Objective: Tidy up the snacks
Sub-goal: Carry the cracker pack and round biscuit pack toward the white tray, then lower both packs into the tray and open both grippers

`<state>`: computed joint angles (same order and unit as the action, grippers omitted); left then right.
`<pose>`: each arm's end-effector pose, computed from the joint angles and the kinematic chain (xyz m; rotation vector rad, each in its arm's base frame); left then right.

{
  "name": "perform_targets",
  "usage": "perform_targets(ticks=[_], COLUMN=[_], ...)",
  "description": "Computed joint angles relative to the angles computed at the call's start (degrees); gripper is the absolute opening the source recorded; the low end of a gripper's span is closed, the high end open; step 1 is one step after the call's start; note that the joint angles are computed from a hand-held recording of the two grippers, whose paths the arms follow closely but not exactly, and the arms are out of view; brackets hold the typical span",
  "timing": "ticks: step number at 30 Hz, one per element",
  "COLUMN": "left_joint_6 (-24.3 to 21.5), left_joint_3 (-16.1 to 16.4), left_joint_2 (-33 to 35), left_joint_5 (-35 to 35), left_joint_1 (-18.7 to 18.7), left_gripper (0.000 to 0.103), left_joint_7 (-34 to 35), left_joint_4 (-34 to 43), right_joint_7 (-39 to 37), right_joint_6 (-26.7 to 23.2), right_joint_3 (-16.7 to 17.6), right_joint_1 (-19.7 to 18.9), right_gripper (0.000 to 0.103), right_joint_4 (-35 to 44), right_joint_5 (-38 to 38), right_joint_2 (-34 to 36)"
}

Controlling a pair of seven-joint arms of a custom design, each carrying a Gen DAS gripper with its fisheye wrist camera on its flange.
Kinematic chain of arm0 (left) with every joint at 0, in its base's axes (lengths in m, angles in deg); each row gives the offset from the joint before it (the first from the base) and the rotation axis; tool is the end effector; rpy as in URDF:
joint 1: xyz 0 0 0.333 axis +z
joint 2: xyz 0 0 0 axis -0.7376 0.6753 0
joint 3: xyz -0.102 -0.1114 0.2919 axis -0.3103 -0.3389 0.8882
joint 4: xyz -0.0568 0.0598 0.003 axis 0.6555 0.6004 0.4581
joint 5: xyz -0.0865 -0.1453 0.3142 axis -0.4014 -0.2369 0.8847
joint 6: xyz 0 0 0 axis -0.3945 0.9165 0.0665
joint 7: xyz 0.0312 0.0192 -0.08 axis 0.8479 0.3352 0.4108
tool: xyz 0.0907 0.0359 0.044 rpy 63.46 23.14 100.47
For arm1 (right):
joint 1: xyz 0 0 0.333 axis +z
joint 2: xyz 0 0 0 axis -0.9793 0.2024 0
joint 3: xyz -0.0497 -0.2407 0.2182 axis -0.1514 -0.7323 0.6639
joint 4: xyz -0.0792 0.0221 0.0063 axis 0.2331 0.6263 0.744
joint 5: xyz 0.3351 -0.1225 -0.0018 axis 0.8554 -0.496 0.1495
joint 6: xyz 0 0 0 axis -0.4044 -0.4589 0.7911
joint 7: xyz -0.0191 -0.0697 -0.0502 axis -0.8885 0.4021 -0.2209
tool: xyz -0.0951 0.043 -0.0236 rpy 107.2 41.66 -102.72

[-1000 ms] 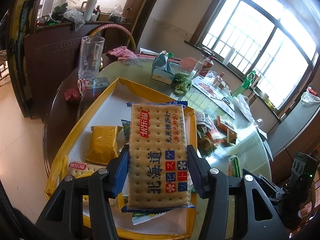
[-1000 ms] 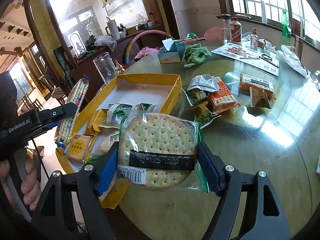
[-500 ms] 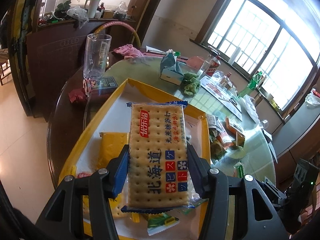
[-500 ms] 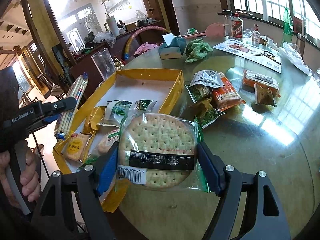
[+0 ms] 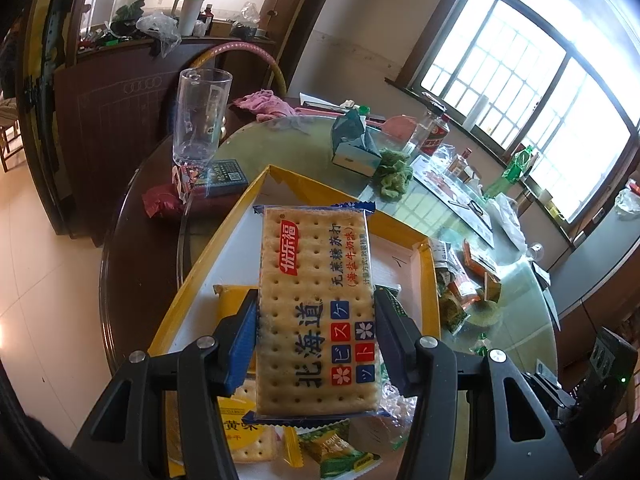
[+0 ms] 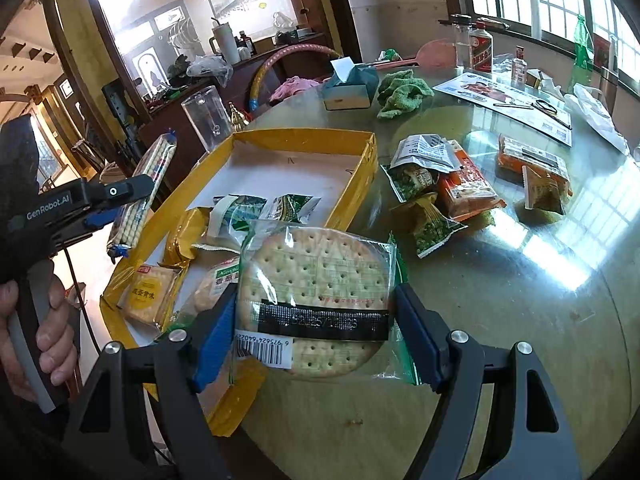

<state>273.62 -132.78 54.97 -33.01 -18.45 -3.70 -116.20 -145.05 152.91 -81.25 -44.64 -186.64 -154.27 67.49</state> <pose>0.5484 -0.1968 0.3742 -1.7025 2.1483 -1.1873 0.4471 0.3852 0.3445 -1.5147 1.9188 -0.4813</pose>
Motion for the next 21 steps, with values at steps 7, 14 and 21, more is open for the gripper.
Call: perform_targets(ticks=[7, 14, 21], left_joint_6=[-2.35, -7.59, -21.66], left_joint_3=[0.47, 1.13, 2.65], left_joint_2=[0.59, 3.08, 12.07], left_joint_5=[-2.02, -6.49, -10.86], left_joint_1=[-0.86, -3.1, -10.09], left_gripper=[0.055, 0.055, 0.055], left_joint_7=[2.32, 8.24, 17.4], left_joint_4=[2.21, 8.1, 22.73], right_joint_7=[-2.23, -8.29, -24.71], right_joint_6=[-0.15, 2.08, 3.7], right_joint_3=[-0.17, -1.17, 0.04], right_joint_1=[-0.27, -0.95, -5.15], right_gripper=[0.076, 0.076, 0.076], right_joint_4=[1.45, 5.91, 15.09], right_joint_5=[0.85, 4.5, 19.49], right_joint_2=[0.65, 3.53, 10.57])
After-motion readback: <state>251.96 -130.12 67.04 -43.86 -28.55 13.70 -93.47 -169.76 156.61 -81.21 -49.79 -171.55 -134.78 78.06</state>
